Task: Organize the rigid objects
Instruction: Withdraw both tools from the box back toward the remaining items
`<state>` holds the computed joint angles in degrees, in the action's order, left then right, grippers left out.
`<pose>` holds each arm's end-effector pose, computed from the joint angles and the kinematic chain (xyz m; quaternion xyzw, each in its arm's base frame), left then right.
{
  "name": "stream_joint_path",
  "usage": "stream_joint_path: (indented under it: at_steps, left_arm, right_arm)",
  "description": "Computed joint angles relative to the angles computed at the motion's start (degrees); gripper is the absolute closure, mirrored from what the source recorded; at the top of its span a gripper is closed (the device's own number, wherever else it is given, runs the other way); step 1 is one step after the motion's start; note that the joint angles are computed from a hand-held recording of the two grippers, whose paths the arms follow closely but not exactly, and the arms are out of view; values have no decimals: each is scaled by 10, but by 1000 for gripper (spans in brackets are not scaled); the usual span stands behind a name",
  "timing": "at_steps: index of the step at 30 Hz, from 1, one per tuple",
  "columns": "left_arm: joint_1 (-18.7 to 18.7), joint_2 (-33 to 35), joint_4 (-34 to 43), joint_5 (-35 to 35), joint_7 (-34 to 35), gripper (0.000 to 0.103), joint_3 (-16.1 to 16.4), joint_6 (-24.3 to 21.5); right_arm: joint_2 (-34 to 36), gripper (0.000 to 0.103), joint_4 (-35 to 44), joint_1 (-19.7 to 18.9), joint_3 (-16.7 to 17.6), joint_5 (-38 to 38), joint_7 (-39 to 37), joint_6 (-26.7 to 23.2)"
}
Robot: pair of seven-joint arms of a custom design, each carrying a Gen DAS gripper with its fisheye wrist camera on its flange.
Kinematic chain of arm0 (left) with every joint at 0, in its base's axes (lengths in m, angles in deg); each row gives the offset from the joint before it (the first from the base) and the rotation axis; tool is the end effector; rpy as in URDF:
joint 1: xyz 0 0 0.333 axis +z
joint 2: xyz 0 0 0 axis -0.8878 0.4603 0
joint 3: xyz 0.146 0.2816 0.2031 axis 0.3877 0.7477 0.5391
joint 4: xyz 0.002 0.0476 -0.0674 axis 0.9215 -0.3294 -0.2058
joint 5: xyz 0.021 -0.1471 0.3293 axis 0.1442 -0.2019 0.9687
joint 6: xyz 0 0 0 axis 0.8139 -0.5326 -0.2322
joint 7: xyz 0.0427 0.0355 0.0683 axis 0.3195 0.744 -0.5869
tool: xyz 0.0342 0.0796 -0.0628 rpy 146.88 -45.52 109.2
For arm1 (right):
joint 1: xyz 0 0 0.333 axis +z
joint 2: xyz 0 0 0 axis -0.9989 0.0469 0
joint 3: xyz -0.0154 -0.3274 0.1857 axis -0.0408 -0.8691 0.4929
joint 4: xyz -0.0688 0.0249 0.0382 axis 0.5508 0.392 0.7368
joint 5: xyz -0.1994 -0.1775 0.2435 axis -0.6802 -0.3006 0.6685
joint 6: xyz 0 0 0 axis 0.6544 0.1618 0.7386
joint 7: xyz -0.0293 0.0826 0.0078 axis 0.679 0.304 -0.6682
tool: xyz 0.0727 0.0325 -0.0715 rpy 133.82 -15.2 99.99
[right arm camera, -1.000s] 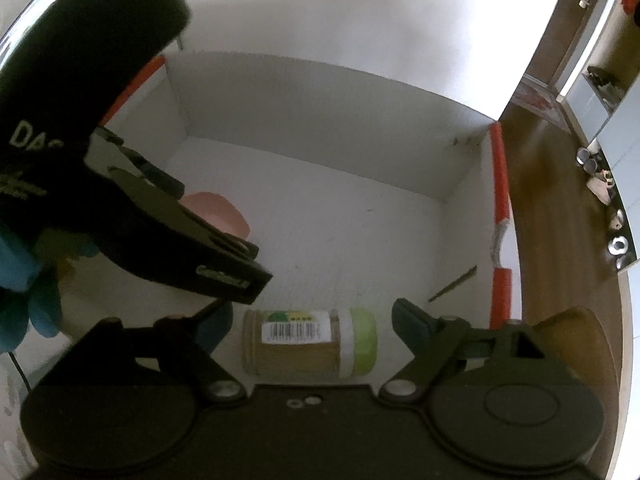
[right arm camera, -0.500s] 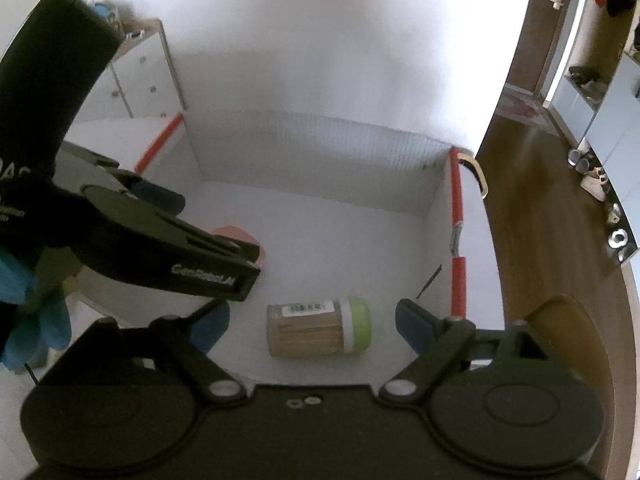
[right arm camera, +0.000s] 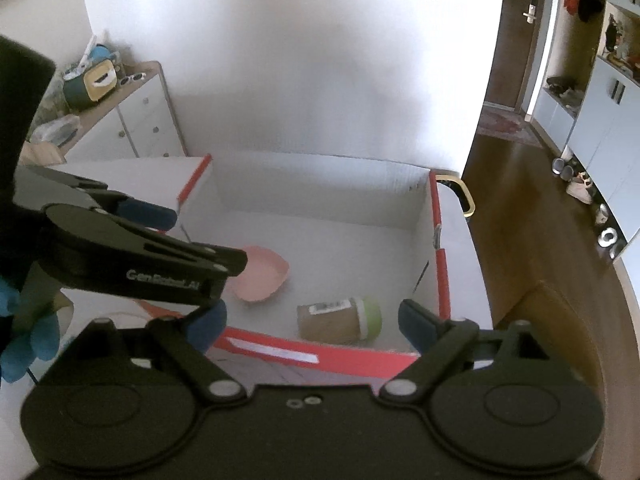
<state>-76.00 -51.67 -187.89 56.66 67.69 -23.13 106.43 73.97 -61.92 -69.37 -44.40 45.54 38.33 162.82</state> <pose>0.5145 -0.2334 0.4779 -0.7283 0.6143 -0.2052 0.2238 0.5554 0.2924 0.4939 -0.8547 0.3896 -0.1008 0.3280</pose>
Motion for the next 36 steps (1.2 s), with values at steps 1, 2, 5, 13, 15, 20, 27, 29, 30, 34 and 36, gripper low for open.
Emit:
stream_joint_path:
  at_steps: [1, 2, 5, 13, 15, 20, 27, 29, 30, 34, 36]
  left_arm:
    - [-1, -6, -8, 12, -12, 27, 2, 6]
    - [-1, -15, -17, 21, -22, 27, 2, 12]
    - [7, -49, -50, 34, -40, 27, -5, 32]
    - [46, -126, -124, 91, -102, 27, -38, 78]
    - [59, -146, -141, 108, -114, 27, -50, 89]
    - [85, -195, -179, 131, -127, 21, -78, 104]
    - [115, -246, -223, 111, -107, 21, -113, 137]
    - [124, -259, -234, 99, -99, 21, -123, 145]
    - [131, -266, -239, 95, -99, 21, -130, 150]
    - [159, -293, -263, 78, -88, 20, -161, 169]
    - [172, -306, -274, 69, -82, 20, -175, 179]
  right_arm:
    - [-4, 10, -5, 0, 2, 4, 0, 5]
    - [-11, 10, -12, -2, 6, 12, -5, 8]
    - [-29, 8, -31, -6, 14, 49, -31, 17]
    - [-87, 6, -93, 20, 22, 209, -156, 71]
    - [-102, 6, -107, 34, 18, 245, -186, 78]
    - [-132, 6, -132, 72, -5, 309, -234, 91]
    - [-167, 2, -162, 123, -28, 403, -293, 124]
    - [-176, 1, -169, 135, -33, 435, -318, 132]
    - [-181, 1, -173, 140, -35, 449, -328, 134]
    - [-200, 1, -185, 154, -38, 519, -380, 136]
    - [-209, 1, -189, 158, -37, 576, -430, 136]
